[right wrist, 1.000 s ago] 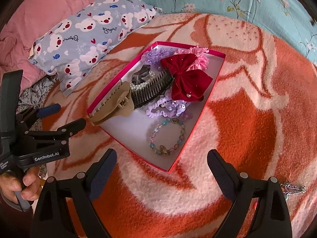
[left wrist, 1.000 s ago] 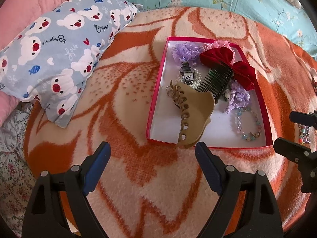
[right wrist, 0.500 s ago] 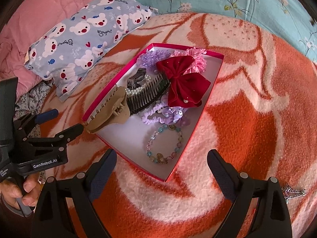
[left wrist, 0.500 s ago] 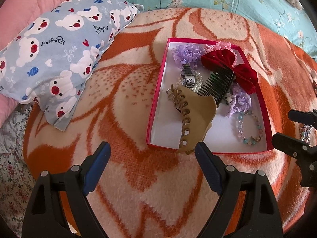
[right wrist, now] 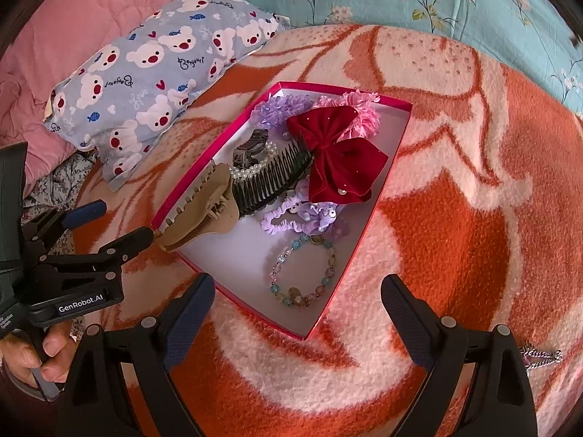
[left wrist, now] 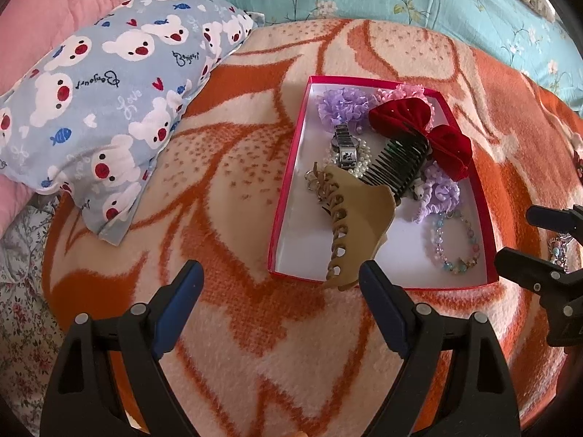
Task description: Organize jewelry
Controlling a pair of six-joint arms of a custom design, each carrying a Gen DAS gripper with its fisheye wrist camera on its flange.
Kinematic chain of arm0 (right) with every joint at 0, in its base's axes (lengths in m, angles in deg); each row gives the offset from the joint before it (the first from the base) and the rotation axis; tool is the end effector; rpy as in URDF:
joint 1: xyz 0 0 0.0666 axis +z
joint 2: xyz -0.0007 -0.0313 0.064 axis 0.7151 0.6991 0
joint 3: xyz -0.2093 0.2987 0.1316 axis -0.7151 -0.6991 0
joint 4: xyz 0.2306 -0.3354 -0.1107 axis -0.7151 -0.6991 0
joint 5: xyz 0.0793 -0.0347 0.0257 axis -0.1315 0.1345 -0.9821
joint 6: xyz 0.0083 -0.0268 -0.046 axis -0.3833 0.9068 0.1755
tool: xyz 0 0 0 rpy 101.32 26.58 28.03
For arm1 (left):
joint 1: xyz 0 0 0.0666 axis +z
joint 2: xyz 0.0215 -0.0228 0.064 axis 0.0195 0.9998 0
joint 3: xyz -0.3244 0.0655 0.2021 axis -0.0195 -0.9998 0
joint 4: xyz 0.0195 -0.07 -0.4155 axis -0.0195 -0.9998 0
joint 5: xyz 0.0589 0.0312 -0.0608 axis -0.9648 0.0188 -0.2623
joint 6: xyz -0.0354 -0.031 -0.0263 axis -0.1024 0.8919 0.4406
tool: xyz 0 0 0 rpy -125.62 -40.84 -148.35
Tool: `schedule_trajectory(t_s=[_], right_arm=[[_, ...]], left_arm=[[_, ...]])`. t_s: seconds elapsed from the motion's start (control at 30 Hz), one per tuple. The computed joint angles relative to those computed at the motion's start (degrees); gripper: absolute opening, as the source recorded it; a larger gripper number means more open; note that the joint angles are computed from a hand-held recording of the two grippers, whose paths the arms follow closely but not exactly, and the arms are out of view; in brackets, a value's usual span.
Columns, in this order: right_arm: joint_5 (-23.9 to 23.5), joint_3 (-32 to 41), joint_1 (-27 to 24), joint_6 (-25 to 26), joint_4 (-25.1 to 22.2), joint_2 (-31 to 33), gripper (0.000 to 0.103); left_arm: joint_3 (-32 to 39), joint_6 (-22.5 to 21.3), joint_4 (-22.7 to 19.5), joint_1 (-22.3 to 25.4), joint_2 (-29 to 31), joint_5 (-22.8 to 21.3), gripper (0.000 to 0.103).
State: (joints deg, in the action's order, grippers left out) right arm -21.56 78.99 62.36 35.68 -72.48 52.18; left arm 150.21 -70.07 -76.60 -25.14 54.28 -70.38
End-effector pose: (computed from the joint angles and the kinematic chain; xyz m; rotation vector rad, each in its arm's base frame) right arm 0.3576 0.1073 0.4862 0.3243 2.5713 0.3264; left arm 0.4223 -0.2037 0.4865 0.6588 2.4392 0.0282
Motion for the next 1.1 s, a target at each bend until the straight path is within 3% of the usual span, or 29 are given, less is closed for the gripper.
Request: schedule_trajectory(t_s=[1.1], right_arm=[[0.34,0.40,0.36,-0.39,0.38,0.07,0.094]], left_arm=[[-0.29,-0.30,0.50,0.20,0.02,0.14,0.088]])
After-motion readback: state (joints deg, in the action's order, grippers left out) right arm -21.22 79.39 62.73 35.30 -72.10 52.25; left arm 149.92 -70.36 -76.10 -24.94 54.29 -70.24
